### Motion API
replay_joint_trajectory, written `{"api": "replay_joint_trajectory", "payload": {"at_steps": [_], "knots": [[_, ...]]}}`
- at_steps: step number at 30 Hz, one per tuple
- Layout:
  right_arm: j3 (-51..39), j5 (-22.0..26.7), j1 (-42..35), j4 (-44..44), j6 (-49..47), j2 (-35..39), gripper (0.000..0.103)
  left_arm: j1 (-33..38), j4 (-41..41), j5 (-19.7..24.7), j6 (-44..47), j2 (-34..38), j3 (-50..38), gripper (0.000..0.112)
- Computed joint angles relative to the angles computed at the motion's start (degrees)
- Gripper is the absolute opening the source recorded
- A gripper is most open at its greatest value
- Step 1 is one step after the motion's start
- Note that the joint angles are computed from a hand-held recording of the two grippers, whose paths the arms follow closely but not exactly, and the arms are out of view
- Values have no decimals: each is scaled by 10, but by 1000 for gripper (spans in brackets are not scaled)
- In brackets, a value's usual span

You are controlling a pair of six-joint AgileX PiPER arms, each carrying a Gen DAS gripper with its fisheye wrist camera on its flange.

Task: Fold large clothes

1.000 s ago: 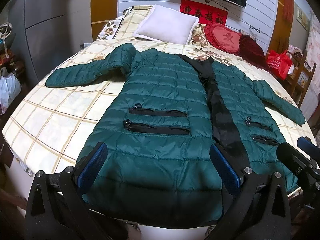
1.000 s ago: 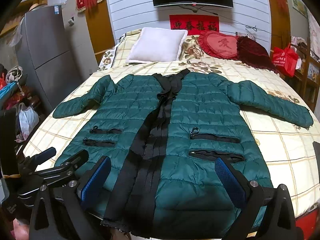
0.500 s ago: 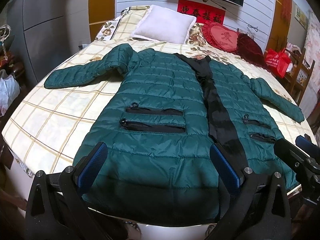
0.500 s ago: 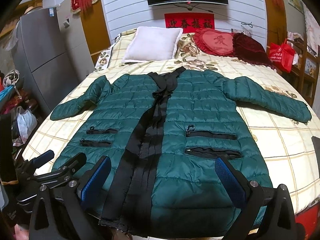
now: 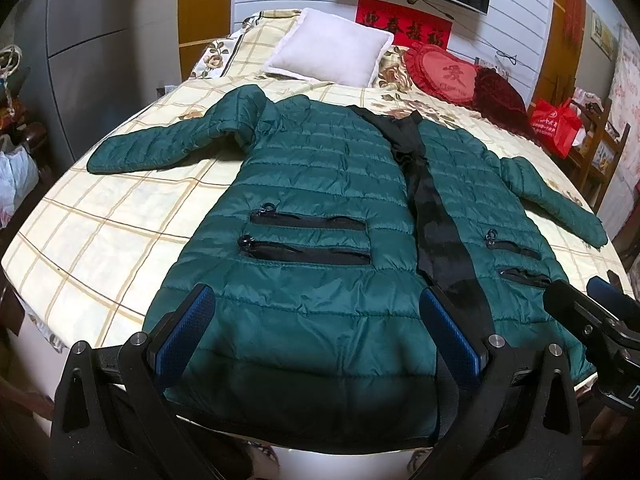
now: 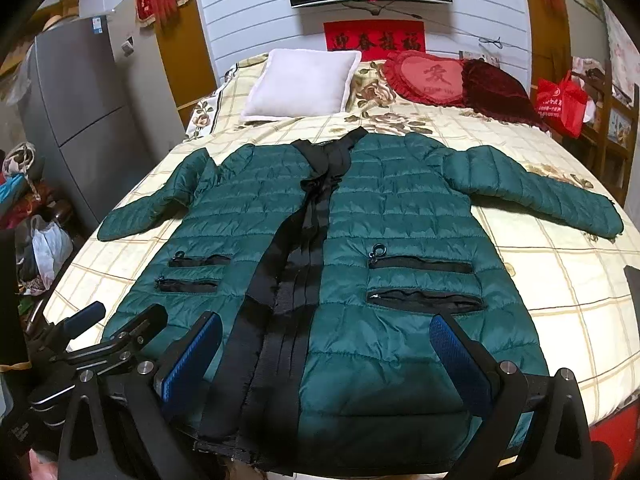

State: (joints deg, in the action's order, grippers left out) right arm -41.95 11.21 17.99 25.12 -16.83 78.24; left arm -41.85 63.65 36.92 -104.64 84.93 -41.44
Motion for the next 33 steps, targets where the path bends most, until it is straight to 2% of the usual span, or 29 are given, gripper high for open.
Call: {"api": "replay_joint_trajectory", "payload": {"at_steps": [4, 8, 14, 15, 19, 24, 33], "knots": [[-7, 11, 4, -42, 46, 3, 103, 1, 1, -3, -2, 5, -1, 102], [-7, 8, 3, -40, 45, 5, 103, 0, 2, -3, -5, 6, -1, 102], [-15, 15, -5, 13, -1, 16, 103, 5, -4, -7, 3, 7, -3, 102], [-20, 34, -10, 33, -10, 16, 103, 6, -4, -8, 4, 8, -4, 102], [-20, 33, -12, 50, -28, 18, 103, 8, -3, -10, 4, 11, -5, 102], [-15, 10, -19, 122, -113, 33, 103, 15, -16, -13, 20, 19, -15, 102], [-57, 60, -27, 94, -59, 59, 103, 38, -17, -23, 43, 41, -33, 102]]}}
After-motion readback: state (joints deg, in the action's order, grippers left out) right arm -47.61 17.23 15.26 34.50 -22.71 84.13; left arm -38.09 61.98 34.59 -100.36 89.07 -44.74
